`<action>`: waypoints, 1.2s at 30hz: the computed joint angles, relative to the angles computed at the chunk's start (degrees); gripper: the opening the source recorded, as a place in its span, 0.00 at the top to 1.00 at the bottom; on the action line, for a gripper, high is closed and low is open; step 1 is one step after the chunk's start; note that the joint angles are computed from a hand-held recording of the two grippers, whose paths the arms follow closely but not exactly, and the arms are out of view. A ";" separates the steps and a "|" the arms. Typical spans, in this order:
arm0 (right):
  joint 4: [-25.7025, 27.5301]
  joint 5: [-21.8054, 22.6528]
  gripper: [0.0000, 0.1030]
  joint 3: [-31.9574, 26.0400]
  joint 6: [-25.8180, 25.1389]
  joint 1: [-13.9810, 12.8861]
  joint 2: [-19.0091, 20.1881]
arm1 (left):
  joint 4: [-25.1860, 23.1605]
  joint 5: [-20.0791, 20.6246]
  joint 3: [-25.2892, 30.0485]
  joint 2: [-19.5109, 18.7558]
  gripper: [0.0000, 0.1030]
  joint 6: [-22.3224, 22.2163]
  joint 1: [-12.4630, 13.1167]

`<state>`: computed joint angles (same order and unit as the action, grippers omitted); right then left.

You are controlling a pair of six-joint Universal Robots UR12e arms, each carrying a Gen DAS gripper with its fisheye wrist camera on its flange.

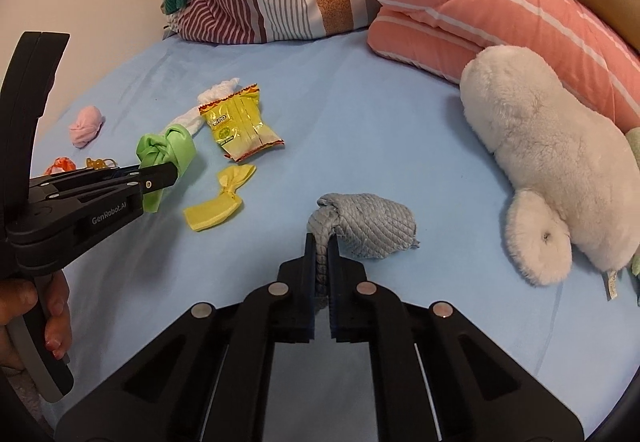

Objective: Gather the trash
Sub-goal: 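Grasp the green scrunchie with the left tool while the right tool grasps the grey sock, then carry the green scrunchie and grey sock with both tools over the grey bin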

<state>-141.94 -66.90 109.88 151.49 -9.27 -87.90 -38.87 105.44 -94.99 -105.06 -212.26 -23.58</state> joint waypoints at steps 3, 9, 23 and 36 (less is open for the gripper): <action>1.10 0.79 0.96 0.37 -0.75 -0.47 -1.27 | -0.65 0.68 -0.26 1.06 0.91 -0.31 -0.54; 5.47 3.83 0.96 1.02 -2.43 -2.62 -4.85 | -2.49 2.30 -0.27 3.46 0.91 -0.17 -2.46; 21.32 14.02 0.96 2.65 -10.50 -14.52 -17.85 | -6.34 4.79 2.07 7.92 0.91 -0.04 -10.90; 36.81 24.62 0.96 1.38 -23.10 -37.87 -30.38 | -5.04 5.28 12.29 4.69 0.91 10.00 -20.77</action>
<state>-105.13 -42.28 111.26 128.39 -47.15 -118.29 -43.90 110.73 -82.70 -100.37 -202.26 -44.34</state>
